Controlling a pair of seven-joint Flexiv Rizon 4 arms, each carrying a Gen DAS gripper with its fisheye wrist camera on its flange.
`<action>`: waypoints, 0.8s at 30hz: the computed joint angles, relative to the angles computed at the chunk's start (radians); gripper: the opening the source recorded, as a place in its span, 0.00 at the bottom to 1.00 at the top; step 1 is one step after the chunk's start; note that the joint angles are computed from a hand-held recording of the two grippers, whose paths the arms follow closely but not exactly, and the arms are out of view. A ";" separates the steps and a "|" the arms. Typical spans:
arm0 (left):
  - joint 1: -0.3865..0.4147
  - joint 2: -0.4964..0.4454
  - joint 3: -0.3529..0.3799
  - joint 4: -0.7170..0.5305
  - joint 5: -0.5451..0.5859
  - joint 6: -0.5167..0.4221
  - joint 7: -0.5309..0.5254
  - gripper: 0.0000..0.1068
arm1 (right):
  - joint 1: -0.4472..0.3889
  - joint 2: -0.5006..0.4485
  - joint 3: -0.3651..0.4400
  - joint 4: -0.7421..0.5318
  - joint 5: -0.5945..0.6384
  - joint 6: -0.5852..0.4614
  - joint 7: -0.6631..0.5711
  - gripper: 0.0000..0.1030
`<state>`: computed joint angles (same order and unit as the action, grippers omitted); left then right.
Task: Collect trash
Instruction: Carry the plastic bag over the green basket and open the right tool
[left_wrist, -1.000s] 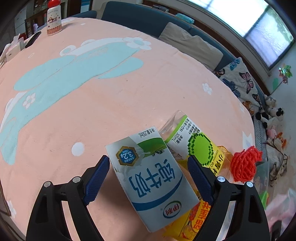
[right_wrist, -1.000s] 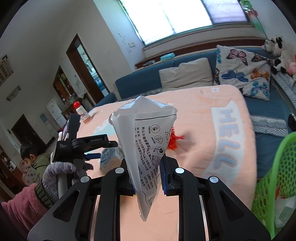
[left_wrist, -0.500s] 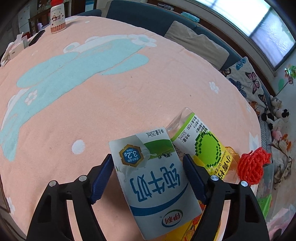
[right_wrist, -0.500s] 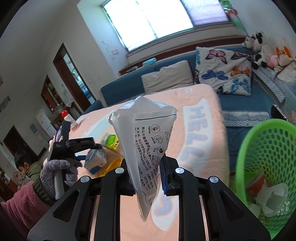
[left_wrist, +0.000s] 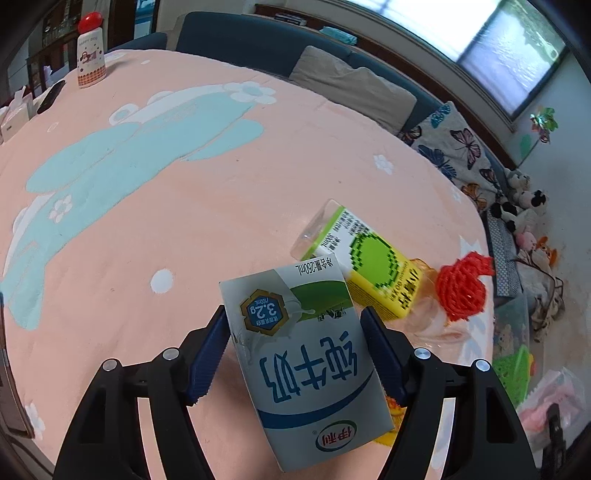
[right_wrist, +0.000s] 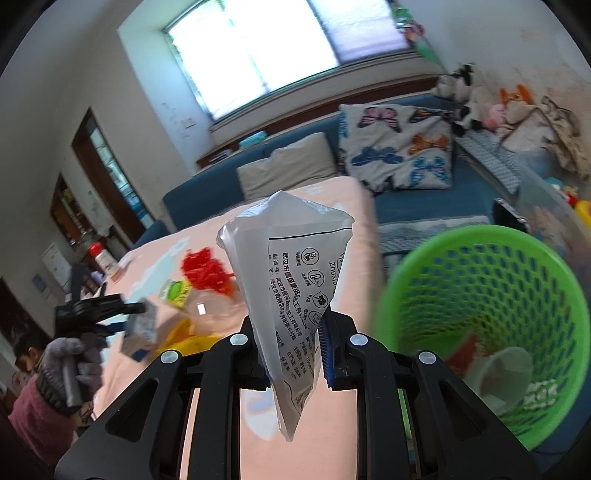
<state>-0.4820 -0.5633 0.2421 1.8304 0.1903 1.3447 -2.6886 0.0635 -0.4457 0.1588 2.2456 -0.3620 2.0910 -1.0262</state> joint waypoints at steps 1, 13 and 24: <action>-0.001 0.006 -0.002 0.004 0.003 0.004 0.004 0.65 | 0.015 0.007 -0.021 0.007 0.031 0.002 -0.009 0.20; -0.034 0.052 -0.036 -0.028 0.030 0.056 0.073 0.65 | 0.115 0.034 -0.167 0.041 0.298 -0.031 -0.138 0.22; -0.049 -0.024 -0.134 -0.187 -0.053 0.048 0.234 0.65 | 0.029 0.003 -0.123 0.046 0.297 -0.050 -0.125 0.48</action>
